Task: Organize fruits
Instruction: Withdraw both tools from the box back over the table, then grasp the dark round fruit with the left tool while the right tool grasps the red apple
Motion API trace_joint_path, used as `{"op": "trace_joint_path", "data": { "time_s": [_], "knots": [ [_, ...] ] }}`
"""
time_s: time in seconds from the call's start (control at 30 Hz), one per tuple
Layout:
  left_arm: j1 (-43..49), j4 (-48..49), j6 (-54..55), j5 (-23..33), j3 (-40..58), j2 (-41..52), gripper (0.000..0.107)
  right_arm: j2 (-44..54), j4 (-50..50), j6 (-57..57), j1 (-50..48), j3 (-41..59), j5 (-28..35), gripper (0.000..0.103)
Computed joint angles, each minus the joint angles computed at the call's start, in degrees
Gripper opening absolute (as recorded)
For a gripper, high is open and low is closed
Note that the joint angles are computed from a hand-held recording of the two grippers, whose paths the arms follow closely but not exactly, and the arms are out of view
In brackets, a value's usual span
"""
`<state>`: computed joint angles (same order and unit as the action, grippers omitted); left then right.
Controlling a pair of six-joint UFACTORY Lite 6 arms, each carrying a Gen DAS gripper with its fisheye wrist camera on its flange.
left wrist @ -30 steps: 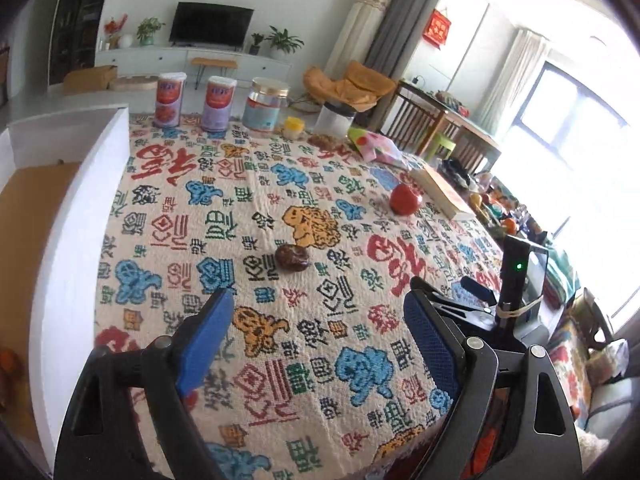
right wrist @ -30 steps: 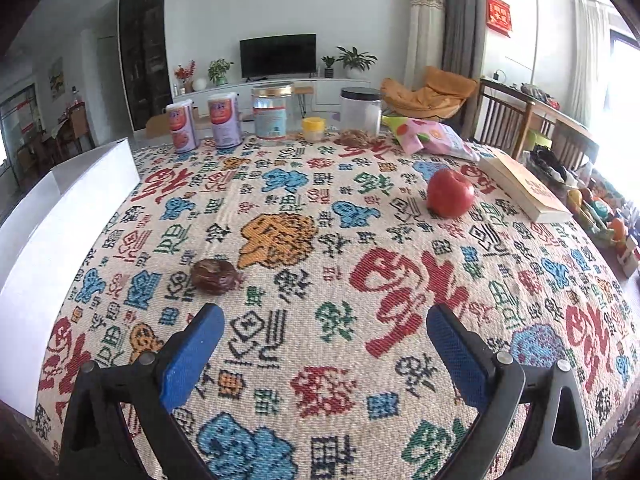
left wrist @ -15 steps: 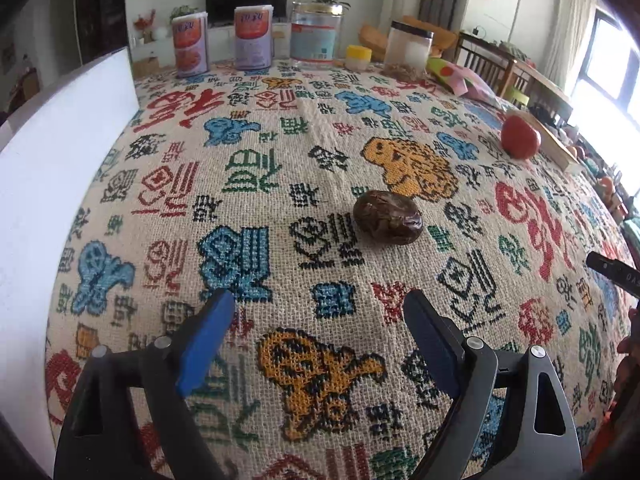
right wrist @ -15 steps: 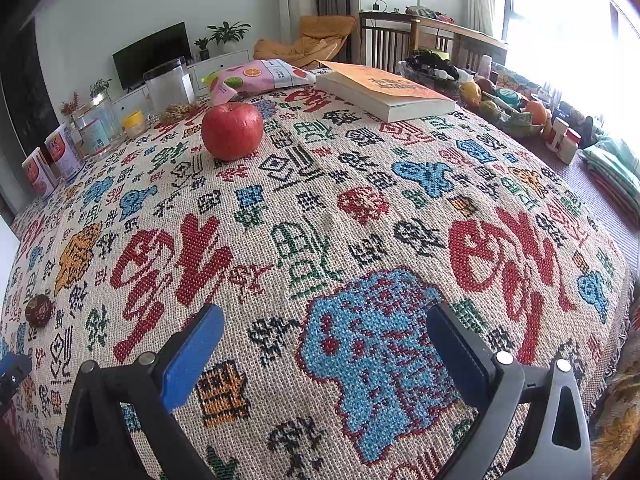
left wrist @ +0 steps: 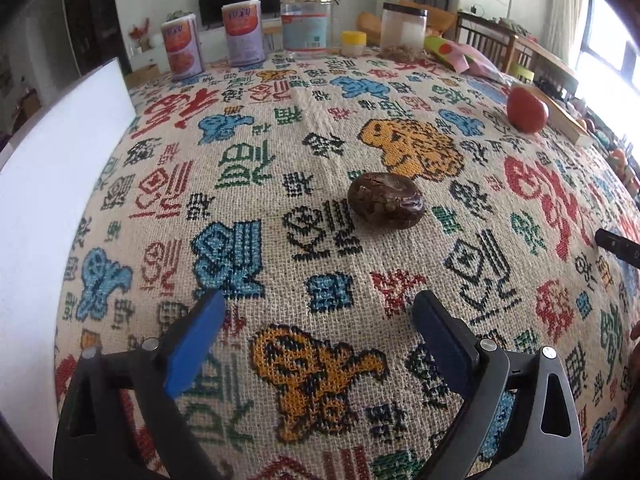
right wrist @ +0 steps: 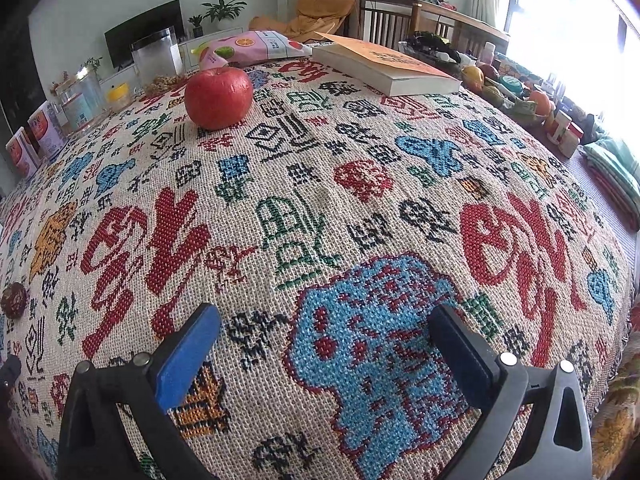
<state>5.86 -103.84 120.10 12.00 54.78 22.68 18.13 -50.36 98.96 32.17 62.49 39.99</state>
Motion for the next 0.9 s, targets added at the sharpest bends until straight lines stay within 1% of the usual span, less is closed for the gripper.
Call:
{"op": "trace_joint_path", "data": {
  "time_s": [0.47, 0.53, 0.6, 0.67, 0.77, 0.8, 0.9],
  "knots": [
    [-0.2, -0.6, 0.5, -0.1, -0.2, -0.1, 0.097, 0.0, 0.1, -0.1, 0.0, 0.0, 0.0, 0.103],
    [0.0, 0.9, -1.0, 0.3, -0.1, -0.1, 0.097, -0.1, 0.1, 0.0, 0.0, 0.0, -0.1, 0.103],
    [0.7, 3.5, -3.0, 1.2, 0.1, 0.2, 0.097, -0.1, 0.0, 0.0, 0.0, -0.1, -0.1, 0.103],
    [2.1, 11.8, -9.2, 3.5, 0.7, 0.3, 0.097, -0.1, 0.0, 0.0, 0.0, -0.1, -0.1, 0.103],
    [4.1, 23.6, -18.5, 9.6, 3.1, 0.9, 0.097, -0.2, 0.0, 0.0, 0.0, -0.2, -0.1, 0.103],
    [3.9, 25.6, -20.2, 11.0, 4.5, 1.3, 0.097, -0.1, 0.0, 0.0, -0.1, -0.2, -0.1, 0.103],
    [0.0, 28.7, -24.7, 9.6, 9.0, 2.6, 0.096, -0.1, -0.1, 0.2, 0.0, -0.1, -0.1, 0.103]
  ]
}}
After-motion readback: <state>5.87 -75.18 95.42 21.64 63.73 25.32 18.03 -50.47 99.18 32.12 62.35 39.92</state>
